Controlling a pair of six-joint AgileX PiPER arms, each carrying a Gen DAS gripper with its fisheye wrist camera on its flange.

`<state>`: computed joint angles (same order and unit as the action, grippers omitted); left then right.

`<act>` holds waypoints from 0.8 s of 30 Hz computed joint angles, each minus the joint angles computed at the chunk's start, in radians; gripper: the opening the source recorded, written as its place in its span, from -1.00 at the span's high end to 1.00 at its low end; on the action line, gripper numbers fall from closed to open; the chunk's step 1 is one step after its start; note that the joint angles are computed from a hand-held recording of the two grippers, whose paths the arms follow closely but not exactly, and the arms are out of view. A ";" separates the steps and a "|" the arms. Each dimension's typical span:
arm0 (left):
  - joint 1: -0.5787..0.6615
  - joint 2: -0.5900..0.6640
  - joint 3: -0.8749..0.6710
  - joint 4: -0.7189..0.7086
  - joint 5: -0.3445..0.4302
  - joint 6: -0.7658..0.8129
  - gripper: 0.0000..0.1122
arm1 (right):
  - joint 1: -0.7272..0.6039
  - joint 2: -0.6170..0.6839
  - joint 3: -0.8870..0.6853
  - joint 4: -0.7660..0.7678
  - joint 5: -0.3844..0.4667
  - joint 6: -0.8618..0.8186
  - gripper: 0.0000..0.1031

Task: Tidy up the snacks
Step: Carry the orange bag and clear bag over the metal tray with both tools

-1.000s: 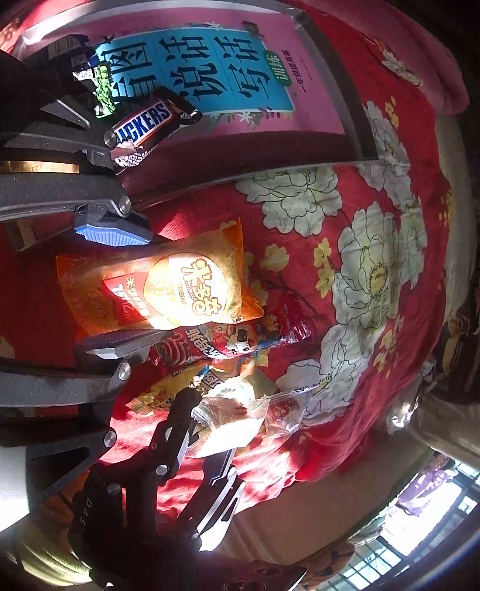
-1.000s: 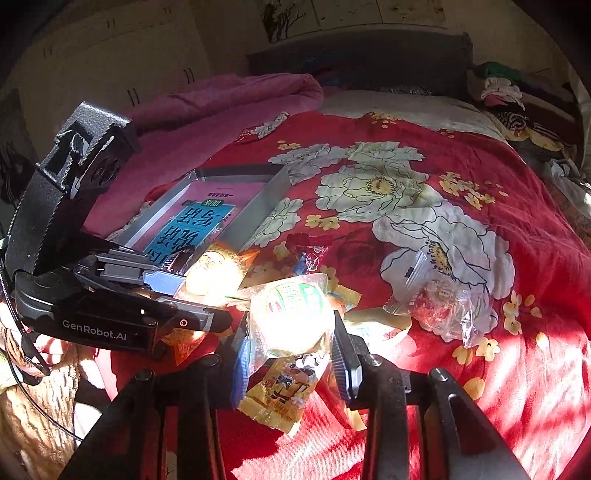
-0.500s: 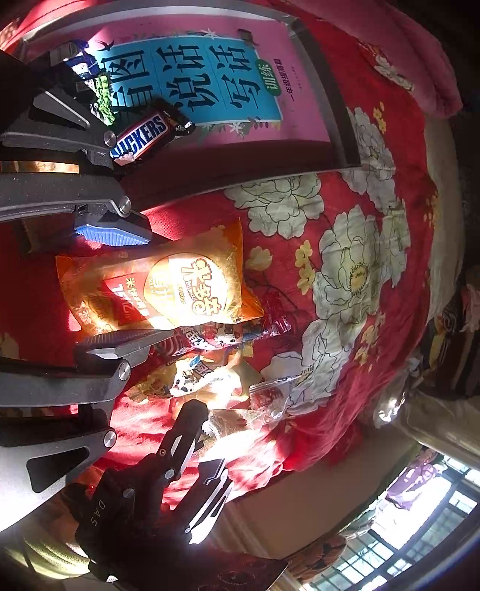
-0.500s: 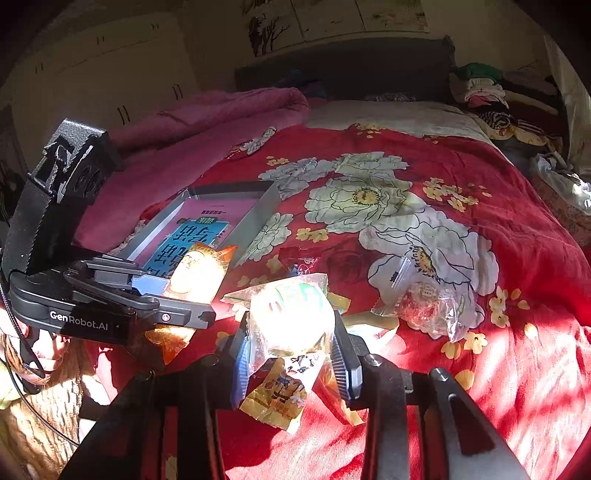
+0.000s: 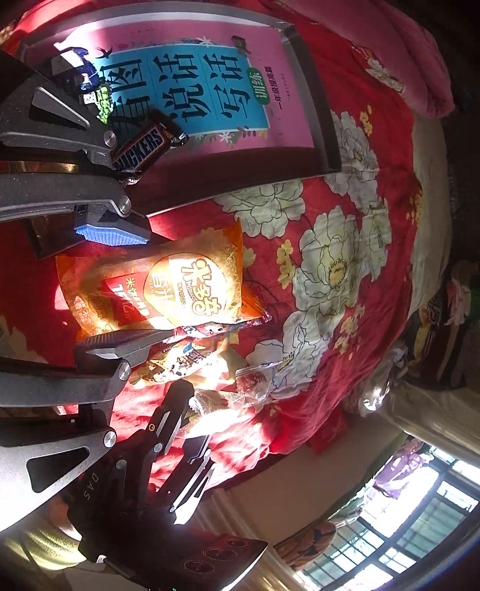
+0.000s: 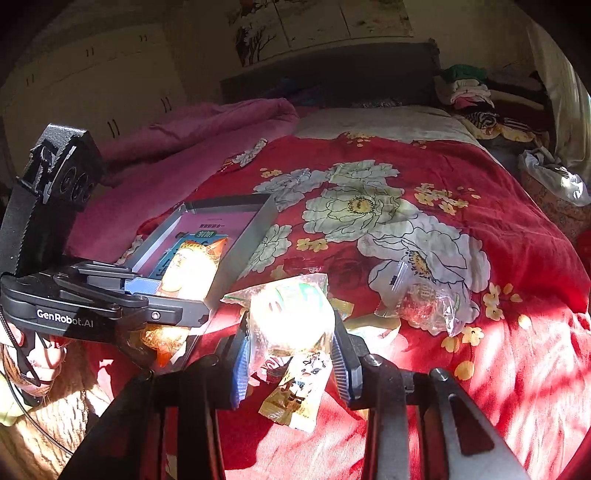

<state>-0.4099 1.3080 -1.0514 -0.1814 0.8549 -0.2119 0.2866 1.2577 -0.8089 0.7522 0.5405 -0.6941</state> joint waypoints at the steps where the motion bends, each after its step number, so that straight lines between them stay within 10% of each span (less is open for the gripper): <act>1: 0.005 -0.007 0.002 0.000 0.001 0.004 0.29 | 0.011 0.000 -0.001 -0.030 -0.008 0.034 0.26; 24: 0.071 -0.082 0.013 -0.035 0.019 0.073 0.29 | 0.083 -0.068 0.014 -0.351 -0.090 0.490 0.26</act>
